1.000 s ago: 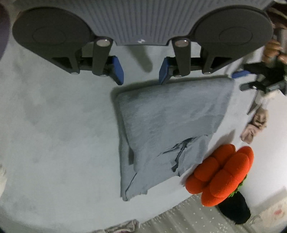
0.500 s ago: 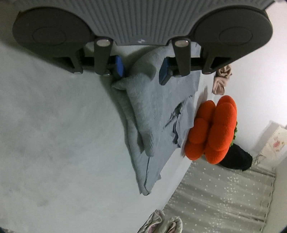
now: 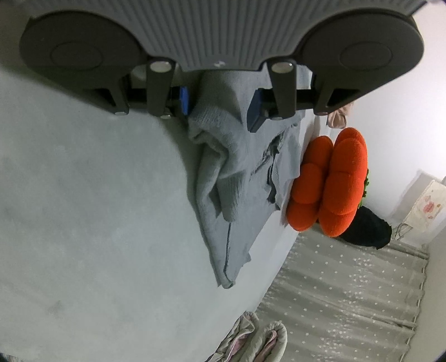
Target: Fold clothes
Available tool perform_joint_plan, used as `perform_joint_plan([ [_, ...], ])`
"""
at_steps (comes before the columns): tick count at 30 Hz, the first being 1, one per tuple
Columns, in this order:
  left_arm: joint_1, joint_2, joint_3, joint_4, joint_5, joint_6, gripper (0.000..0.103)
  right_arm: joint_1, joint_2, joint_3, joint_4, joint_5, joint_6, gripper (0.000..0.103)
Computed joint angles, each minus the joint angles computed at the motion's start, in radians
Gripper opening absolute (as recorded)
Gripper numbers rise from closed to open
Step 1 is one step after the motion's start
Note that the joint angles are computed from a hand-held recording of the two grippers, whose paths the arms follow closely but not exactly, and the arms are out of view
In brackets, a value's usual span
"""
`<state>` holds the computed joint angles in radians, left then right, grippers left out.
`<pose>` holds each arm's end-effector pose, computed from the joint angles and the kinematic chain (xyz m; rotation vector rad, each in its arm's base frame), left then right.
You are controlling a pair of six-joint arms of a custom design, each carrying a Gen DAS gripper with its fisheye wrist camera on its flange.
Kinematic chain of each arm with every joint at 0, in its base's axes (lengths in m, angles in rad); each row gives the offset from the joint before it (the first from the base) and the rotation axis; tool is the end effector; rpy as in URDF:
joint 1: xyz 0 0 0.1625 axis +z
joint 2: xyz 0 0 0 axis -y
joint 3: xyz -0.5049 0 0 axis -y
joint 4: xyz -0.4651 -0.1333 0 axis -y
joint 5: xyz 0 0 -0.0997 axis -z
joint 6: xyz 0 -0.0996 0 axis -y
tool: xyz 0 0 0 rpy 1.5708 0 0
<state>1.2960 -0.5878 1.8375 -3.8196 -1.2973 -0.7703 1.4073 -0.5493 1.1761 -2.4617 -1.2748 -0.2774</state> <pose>-0.0362 -0.7187 0.0331 0.8021 -2.3987 1.3659 0.0091 -0.9425 0.0874 -0.2205 2.8667 -0.4663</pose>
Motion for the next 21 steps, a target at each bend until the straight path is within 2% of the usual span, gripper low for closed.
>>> perform_joint_plan([
  [2, 0.000, -0.003, 0.000, 0.005, -0.002, -0.002, 0.018, 0.005, -0.006, 0.008, -0.027, -0.022, -0.006, 0.043],
  [6, -0.003, -0.005, -0.005, 0.022, 0.004, 0.009, 0.018, 0.016, -0.011, 0.024, -0.105, -0.070, -0.073, 0.047],
  [16, -0.001, 0.020, -0.036, 0.002, -0.009, 0.060, 0.018, 0.005, 0.050, -0.089, 0.081, -0.005, -0.163, 0.048],
  [21, -0.009, 0.048, -0.055, -0.049, 0.015, 0.093, 0.017, 0.001, 0.058, -0.097, 0.110, 0.027, -0.199, 0.040],
])
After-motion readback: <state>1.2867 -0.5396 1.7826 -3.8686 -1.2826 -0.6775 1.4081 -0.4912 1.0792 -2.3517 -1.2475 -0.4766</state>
